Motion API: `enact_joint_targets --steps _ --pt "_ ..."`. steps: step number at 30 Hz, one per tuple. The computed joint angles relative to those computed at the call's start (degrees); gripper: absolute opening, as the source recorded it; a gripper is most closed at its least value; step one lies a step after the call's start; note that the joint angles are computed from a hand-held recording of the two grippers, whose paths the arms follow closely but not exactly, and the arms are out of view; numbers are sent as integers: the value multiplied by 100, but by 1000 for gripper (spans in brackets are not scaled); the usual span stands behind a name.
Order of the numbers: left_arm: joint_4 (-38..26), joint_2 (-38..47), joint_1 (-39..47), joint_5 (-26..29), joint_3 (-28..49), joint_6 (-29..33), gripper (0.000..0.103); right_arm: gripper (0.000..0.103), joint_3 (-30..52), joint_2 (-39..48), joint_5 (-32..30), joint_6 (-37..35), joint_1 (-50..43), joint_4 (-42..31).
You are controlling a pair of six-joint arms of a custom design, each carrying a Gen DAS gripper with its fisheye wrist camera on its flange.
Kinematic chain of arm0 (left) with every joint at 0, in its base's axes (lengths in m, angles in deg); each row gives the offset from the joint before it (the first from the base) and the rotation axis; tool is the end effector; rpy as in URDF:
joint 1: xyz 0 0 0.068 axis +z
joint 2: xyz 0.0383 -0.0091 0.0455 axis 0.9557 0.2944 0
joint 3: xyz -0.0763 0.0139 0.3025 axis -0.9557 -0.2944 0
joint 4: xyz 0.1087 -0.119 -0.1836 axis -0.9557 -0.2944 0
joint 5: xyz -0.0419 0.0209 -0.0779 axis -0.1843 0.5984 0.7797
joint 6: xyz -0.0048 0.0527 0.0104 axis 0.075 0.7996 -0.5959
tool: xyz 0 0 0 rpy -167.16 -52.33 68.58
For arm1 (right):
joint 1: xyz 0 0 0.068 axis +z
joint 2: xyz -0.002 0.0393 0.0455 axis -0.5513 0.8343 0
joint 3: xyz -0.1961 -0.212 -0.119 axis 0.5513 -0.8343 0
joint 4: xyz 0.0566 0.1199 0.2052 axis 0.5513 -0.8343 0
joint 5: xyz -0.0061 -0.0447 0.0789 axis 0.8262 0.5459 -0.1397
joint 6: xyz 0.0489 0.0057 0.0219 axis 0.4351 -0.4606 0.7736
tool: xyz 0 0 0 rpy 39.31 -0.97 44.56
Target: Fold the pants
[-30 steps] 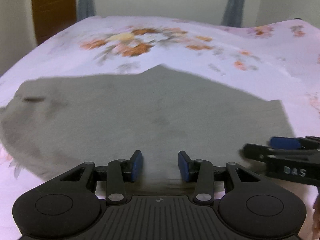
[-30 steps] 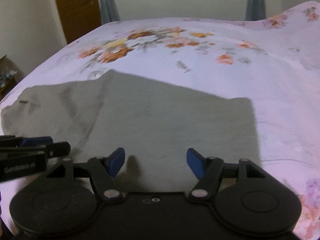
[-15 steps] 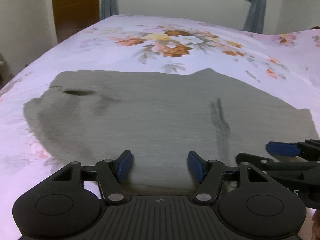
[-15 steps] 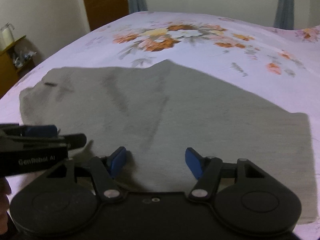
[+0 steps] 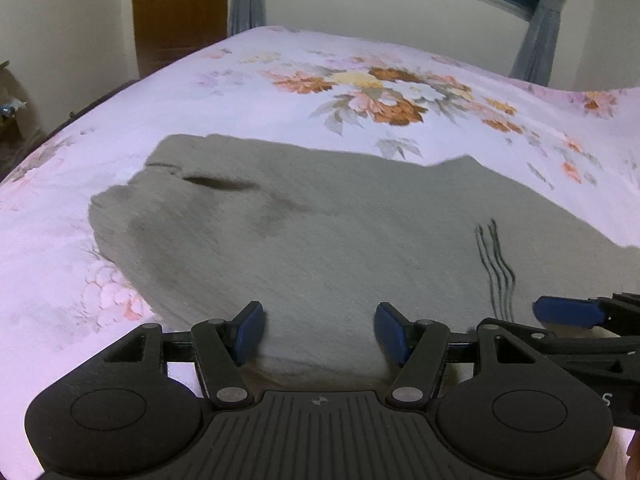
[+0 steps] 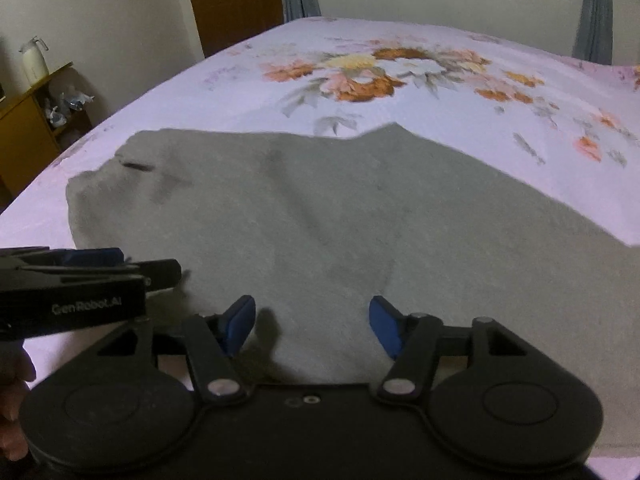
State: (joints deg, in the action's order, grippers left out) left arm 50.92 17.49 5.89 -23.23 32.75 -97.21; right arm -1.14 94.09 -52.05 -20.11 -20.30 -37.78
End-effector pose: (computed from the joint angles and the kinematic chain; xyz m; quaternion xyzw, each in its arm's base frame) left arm 0.1356 -0.2593 0.1766 -0.0993 0.9242 0.0026 0.3688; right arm 0.1769 0.0499 0.1858 -0.1930 0.9170 0.1311 0.3235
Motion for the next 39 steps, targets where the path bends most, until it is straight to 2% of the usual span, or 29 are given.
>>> enact_joint_targets --steps 3,7,12,16,18,19,23,28,34,39 --pt "86 -160 182 -23 -154 190 63 64 71 196 161 118 217 104" --pt "309 -274 536 160 -420 504 63 70 31 363 508 218 576 289" --pt "678 -485 693 208 -775 749 63 69 154 389 440 463 621 247" --pt "800 -744 712 158 -1026 548 63 74 101 552 897 498 1068 442" --pt "791 -864 710 120 -1121 499 63 71 87 476 770 666 1106 507" --pt "794 -929 718 114 -1169 491 63 66 109 468 684 761 1126 510" --pt "743 -1154 757 120 -1298 388 63 67 218 881 580 865 1278 522" --pt "686 -1443 757 123 -1478 171 63 68 205 869 638 1045 1376 614" --pt "185 -1597 668 -61 -1425 -322 63 66 231 483 762 817 1434 489" --pt "364 -1754 943 216 -1740 -454 63 67 313 174 851 503 1195 330"
